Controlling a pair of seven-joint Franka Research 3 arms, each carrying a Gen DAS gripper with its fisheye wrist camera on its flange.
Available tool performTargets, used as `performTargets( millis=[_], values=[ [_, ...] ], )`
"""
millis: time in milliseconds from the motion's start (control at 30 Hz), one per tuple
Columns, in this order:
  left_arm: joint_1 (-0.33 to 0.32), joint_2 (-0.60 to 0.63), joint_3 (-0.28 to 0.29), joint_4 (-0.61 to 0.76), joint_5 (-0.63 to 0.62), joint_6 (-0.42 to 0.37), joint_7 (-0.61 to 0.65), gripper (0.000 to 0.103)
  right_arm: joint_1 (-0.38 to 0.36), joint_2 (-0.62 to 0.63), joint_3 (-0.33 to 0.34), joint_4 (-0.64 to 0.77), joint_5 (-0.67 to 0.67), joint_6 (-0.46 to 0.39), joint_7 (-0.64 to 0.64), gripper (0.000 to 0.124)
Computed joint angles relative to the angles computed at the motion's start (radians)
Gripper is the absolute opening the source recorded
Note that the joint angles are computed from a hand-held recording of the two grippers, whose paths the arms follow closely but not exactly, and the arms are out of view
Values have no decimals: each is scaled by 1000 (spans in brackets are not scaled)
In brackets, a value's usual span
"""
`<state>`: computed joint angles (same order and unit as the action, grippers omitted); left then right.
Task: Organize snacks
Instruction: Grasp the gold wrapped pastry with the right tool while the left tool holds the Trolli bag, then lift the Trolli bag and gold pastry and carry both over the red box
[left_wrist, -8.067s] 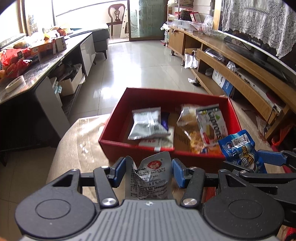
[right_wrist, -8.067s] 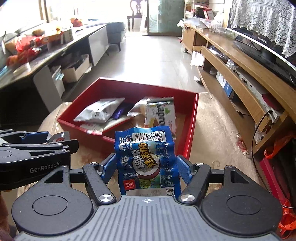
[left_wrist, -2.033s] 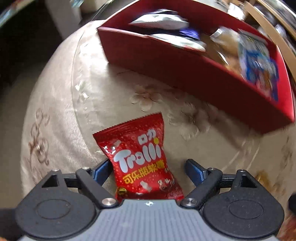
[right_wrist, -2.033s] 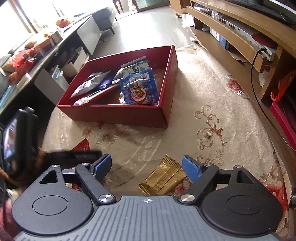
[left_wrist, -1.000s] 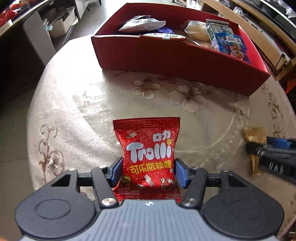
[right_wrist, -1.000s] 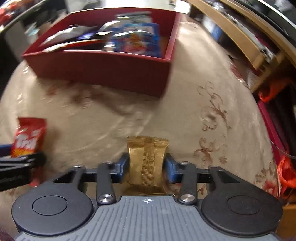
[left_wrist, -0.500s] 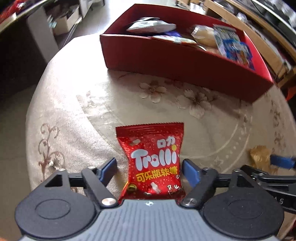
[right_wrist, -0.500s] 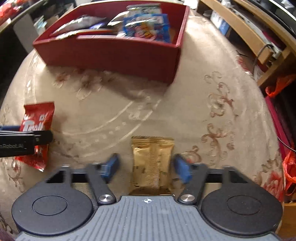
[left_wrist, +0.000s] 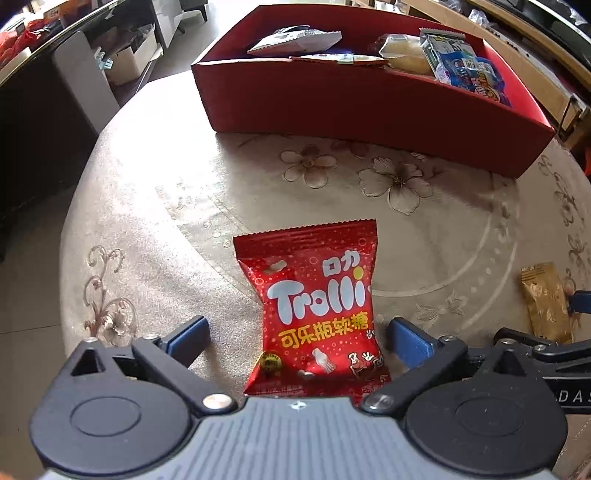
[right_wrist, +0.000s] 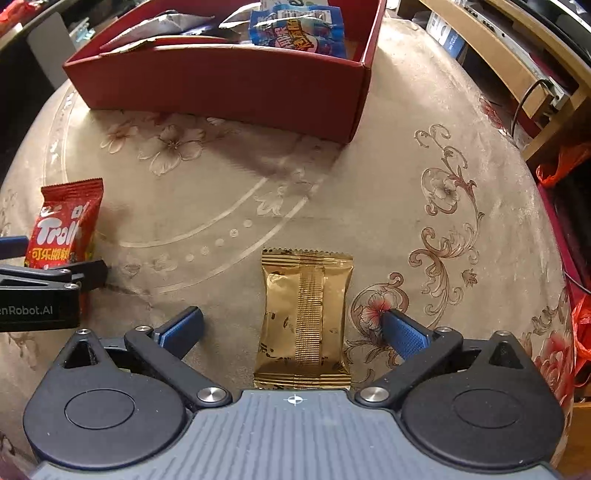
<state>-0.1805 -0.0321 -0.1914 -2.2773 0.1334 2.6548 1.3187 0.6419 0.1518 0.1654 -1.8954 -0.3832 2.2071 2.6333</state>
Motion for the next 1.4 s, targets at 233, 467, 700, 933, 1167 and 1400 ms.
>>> performTargets(
  millis=[233, 467, 700, 933, 1167, 1400],
  values=[
    [-11, -32, 0, -12, -60, -25, 53, 84, 12, 1, 5, 17, -12, 16, -24, 55],
    [-33, -78, 5, -35, -118, -45, 133, 58, 28, -8, 7, 26, -50, -12, 9, 47],
    [-48, -98, 15, -37, -196, -60, 188, 52, 27, -31, 14, 13, -101, 7, 36, 47],
    [-52, -103, 18, -34, -216, -54, 208, 50, 26, -30, 18, 17, -125, 7, 35, 47],
    [-48, -96, 22, -26, -224, -39, 226, 50, 22, -33, 20, 13, -130, 17, 37, 47],
    [-45, -86, 12, -28, -187, -48, 221, 50, 22, -19, 21, 18, -103, 10, 5, 47]
  ],
)
